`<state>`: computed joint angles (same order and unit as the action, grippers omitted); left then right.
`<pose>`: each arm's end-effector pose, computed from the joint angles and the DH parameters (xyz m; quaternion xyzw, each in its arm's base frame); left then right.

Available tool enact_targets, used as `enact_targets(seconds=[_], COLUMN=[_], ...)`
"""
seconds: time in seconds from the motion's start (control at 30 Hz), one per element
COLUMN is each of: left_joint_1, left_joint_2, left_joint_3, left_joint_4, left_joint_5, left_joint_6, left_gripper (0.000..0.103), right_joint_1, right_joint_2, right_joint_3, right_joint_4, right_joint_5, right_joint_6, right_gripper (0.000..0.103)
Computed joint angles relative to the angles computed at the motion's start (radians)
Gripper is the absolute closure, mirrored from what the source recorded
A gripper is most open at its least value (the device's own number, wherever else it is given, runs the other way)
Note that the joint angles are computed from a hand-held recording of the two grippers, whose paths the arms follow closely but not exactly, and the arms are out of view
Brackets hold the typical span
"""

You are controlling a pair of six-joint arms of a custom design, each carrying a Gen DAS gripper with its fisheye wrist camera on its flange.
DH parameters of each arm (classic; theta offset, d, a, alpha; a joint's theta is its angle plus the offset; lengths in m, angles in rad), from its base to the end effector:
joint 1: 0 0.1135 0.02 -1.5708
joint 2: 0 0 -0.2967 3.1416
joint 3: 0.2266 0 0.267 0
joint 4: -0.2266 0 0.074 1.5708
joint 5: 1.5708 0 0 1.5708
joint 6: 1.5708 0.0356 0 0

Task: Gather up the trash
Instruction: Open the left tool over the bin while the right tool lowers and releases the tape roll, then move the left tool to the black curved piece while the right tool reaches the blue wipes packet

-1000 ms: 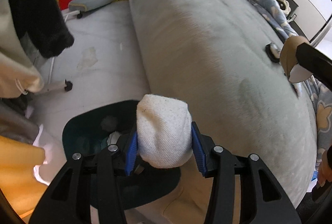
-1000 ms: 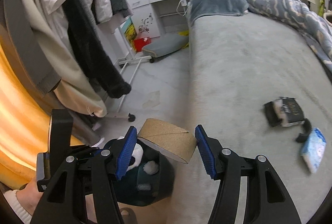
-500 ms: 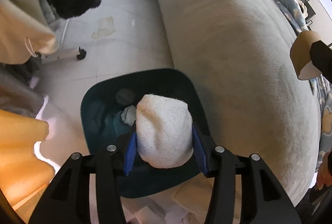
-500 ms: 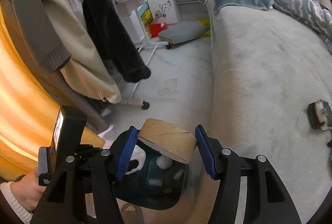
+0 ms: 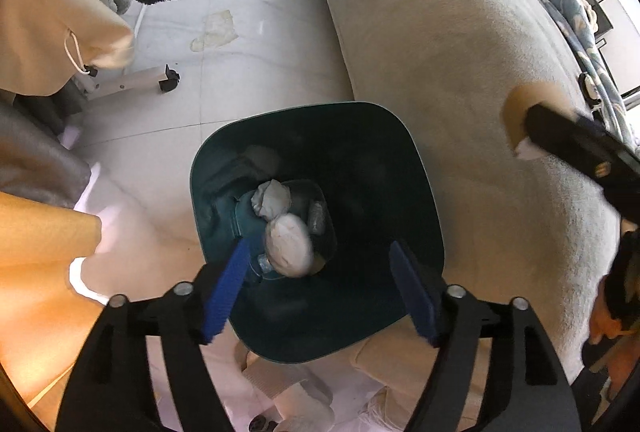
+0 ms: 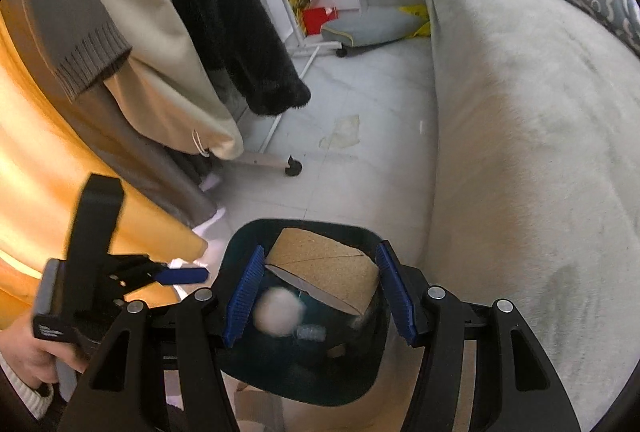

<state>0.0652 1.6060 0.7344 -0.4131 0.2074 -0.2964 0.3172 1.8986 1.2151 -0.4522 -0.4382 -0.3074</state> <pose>0.2744 0.0106 0.1451 -0.1625 0.9711 -0.1181 0.1290 0.3753 0.1391 0.1803 -0.3375 0.8926 0.2133 0.2096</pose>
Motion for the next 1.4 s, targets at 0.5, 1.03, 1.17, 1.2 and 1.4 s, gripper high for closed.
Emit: enact_targets(seconds=[0.5, 1.03, 1.17, 1.2, 1.4], left_joint_1=[0.037, 0.062, 0.054, 0.050, 0.031], left_joint_2=[-0.178, -0.348, -0.394, -0.406, -0.472], left_joint_3=[-0.055, -0.103, -0.110, -0.112, -0.131], left_joint_4=[0.058, 0.172, 0.203, 0.212, 0.284], left_joint_5=[-0.071, -0.045, -0.045, -0.047, -0.054], left_joint_6=[0.027, 0.053, 0.057, 0.054, 0.017], left_gripper=[0.026, 0.044, 0.045, 0.045, 0.045], right_joint_1=[0.043, 0.091, 0.103, 0.105, 0.113], right_joint_2=[0.142, 0.224, 0.235, 0.233, 0.195], right_joint_3=[0.004, -0.009, -0.014, -0.018, -0.049], right_joint_4=[0.028, 0.028, 0.026, 0.025, 0.032], right_joint_5=[0.069, 0.142, 0.151, 0.150, 0.148], right_joint_6=[-0.002, -0.069, -0.081, -0.084, -0.098], right_gripper=[0.044, 0.043, 0.038, 0.031, 0.026])
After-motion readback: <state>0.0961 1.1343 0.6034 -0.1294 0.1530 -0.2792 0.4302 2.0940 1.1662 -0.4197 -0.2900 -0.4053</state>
